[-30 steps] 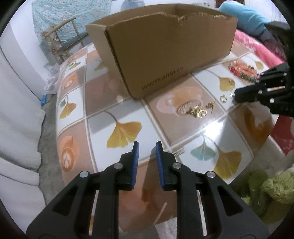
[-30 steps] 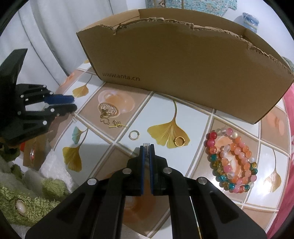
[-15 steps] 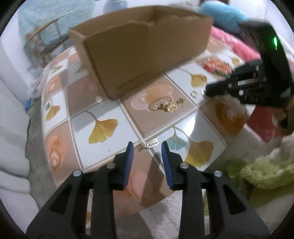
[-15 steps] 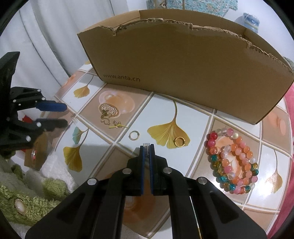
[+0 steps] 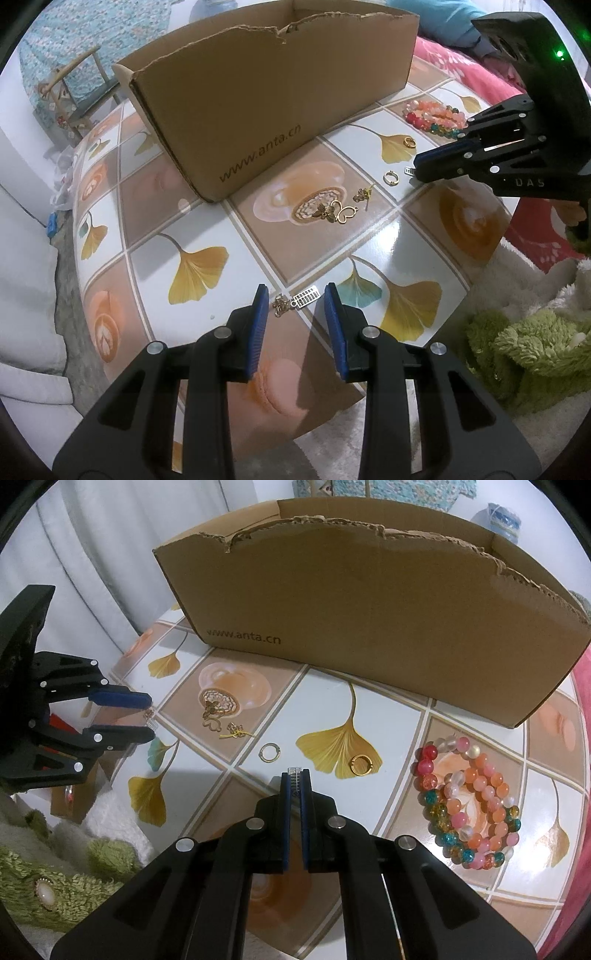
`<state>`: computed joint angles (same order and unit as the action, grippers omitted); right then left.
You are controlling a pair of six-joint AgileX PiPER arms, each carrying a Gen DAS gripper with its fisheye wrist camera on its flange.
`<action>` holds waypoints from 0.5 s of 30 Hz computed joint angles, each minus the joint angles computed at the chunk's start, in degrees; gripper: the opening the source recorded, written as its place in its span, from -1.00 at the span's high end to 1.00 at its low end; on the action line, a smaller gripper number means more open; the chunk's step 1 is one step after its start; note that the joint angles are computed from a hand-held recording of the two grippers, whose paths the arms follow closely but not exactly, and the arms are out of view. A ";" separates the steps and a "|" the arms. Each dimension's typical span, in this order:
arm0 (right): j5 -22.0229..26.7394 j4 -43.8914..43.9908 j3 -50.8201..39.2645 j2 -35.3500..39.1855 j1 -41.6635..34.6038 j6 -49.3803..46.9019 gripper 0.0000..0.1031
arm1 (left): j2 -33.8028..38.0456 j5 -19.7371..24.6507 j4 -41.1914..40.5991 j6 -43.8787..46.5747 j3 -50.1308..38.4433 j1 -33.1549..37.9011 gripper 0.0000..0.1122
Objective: Organize jewelry
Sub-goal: 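Close the right gripper on a small silver piece while the left gripper closes on the gold charm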
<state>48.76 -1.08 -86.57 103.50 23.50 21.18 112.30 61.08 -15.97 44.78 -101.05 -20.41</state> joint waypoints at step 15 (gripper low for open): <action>-0.59 0.25 0.27 -0.05 -0.21 -0.21 0.91 | -2.86 -3.64 1.02 -1.24 4.58 -1.57 0.92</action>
<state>48.16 -0.82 -86.31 103.45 23.29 20.97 109.44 57.44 -14.95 43.54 -96.47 -21.98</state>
